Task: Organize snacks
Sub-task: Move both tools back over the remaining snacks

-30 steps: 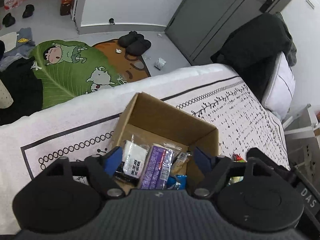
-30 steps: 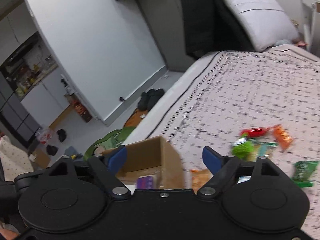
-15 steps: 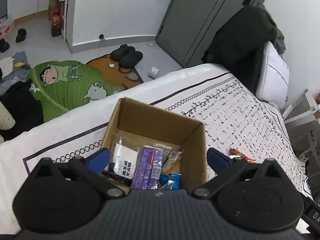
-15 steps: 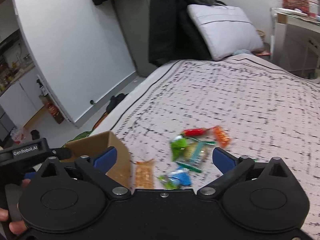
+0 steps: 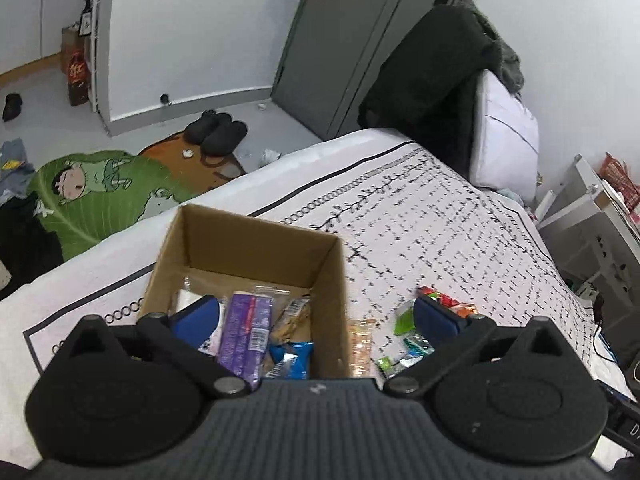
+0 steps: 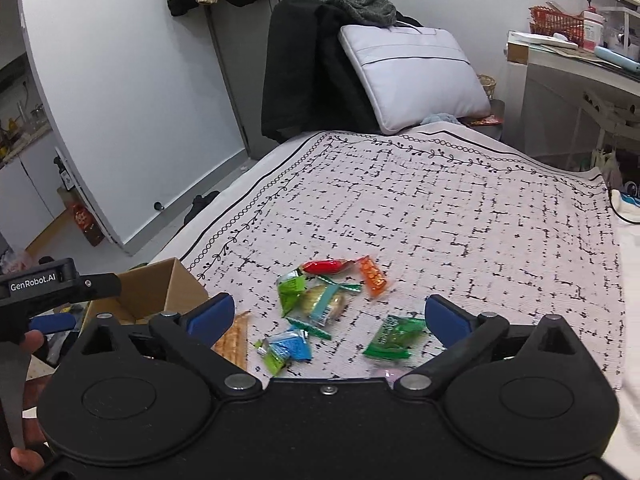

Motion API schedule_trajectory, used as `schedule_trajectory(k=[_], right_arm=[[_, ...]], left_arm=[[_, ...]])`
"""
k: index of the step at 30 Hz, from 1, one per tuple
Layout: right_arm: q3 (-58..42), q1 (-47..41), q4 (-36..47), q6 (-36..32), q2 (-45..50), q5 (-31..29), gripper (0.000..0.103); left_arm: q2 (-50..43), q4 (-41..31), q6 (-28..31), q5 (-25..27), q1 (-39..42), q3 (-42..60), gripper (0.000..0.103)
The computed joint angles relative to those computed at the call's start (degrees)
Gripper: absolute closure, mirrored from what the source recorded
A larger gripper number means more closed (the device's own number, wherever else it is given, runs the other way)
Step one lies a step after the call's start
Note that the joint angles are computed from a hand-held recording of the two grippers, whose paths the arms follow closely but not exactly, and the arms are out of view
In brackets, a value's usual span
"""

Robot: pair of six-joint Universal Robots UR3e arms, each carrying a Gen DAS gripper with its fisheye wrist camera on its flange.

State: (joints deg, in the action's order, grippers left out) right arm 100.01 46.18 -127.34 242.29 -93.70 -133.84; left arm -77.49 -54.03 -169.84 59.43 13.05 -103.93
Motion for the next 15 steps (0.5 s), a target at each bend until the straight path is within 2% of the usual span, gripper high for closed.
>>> schedule_trajectory(k=[15], right_arm=[[12.4,-0.6,-0.8,1.1,-12.1,3.0,0.001]], left_arm=[[2.8,-0.1,1.7,-2.5,-4.4,-2.7,0.000]])
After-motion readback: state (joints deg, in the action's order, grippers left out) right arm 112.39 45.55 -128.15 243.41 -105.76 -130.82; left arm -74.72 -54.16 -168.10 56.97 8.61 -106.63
